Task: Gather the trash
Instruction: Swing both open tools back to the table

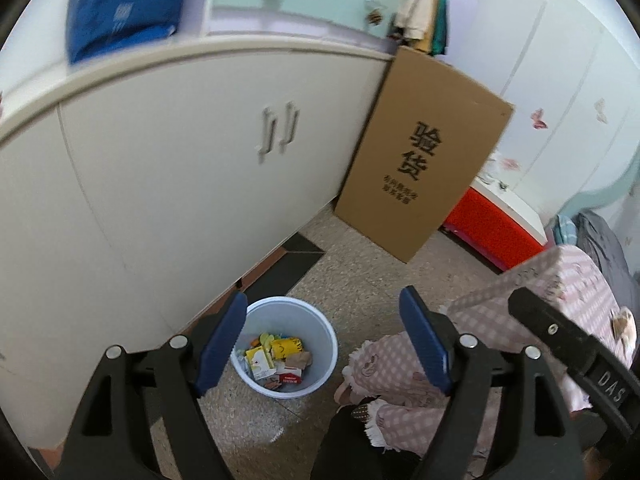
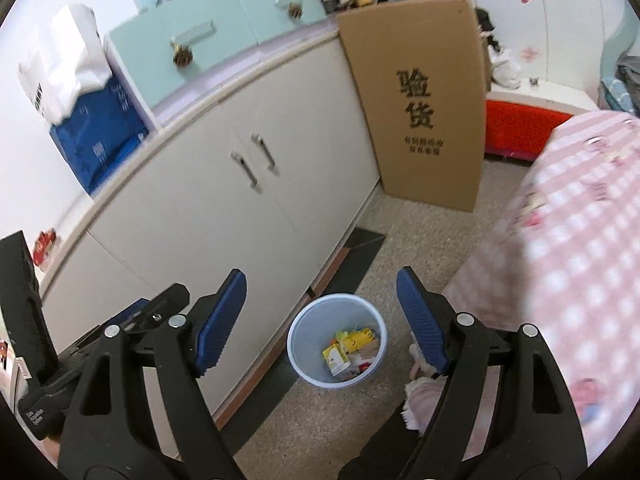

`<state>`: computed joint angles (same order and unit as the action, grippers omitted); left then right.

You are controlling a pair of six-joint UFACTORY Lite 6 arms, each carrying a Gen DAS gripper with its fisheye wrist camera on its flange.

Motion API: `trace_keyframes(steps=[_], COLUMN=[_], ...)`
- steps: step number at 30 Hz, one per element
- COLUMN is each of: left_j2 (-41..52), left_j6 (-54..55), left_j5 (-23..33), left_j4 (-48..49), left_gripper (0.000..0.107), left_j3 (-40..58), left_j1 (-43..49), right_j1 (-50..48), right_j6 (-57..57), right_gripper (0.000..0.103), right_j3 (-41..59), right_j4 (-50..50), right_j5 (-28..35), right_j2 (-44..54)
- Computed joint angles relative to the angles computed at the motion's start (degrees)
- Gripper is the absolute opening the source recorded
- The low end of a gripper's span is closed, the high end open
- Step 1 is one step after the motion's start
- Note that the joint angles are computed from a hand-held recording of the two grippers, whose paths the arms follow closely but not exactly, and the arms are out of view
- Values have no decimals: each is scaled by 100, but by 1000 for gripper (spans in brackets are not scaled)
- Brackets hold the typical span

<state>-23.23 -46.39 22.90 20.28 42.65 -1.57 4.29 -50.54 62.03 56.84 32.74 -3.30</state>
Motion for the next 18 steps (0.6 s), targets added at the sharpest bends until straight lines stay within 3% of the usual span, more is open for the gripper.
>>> trace_keyframes(steps=[7,11,18], left_j2=[167,859,3016], left_j6=[-2234,-3126,-2924], left_j5=[994,1539,1890], left_j4=[1729,2425,2428], left_gripper=[80,80,81], left_j3=[740,1573,3972], left_j1=[-1898,-3143,-4435], right_j1=[-1846,-3194,-5102], right_j6=[-872,-1553,-2203], right_gripper=[79,80,80], right_j3=[-39,223,1416], right_j4=[331,443,445], right_j5=[1285,2046,2708], right_j2=[-601,-422,889])
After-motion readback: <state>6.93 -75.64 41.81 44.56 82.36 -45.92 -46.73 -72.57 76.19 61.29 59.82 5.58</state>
